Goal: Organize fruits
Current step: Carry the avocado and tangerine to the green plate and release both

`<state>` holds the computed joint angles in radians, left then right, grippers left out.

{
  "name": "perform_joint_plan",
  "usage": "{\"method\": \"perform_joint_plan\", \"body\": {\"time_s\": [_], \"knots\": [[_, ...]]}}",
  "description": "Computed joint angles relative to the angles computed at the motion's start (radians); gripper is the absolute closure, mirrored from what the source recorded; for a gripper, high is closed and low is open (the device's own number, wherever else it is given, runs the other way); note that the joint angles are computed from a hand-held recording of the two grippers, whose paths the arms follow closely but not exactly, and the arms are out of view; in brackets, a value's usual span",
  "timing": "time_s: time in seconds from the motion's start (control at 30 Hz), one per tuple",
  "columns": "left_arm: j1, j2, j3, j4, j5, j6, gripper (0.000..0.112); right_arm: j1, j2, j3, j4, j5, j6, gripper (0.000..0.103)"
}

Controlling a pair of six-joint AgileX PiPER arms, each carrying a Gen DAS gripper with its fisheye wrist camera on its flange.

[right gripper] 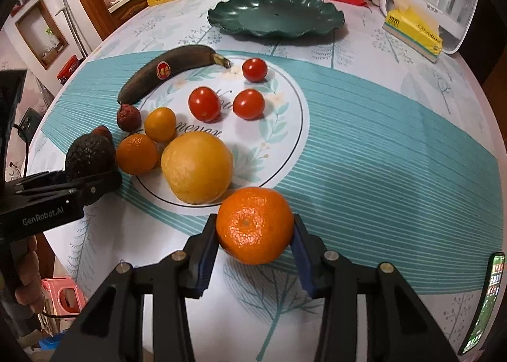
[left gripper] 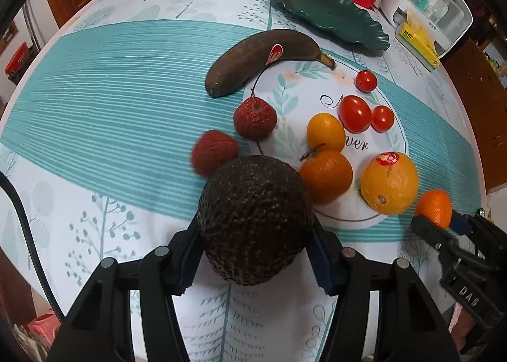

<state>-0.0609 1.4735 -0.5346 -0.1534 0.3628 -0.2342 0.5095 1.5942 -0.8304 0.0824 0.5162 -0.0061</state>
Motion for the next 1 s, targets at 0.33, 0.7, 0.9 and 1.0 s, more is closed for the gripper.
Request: {"method": "perform_joint_plan", "body": {"time_s": [0.33,0.7,0.9,1.0], "knots": [[0.0,-0.212,-0.1,0.082,0.238,-0.06,0.055,-0.038,-0.106,-0.044,0.072,0.074,-0.082,0.06],[0.022,-0.178,-0.672,0.12,0.622,0.078,0.055,-0.121,-0.093,-0.43,0.099,0.289,-0.156,0.06],[0.042,0.016,-1.079,0.099,0.788,0.155,0.055,-0.178,0.089,-0.864,0.115,0.473,-0.146,0.06],[0.034,0.153,-1.274,0.135,0.837,0.184,0.055,-0.168,0.212,-1.096,0.049,0.531,-0.103,0.06]]}}
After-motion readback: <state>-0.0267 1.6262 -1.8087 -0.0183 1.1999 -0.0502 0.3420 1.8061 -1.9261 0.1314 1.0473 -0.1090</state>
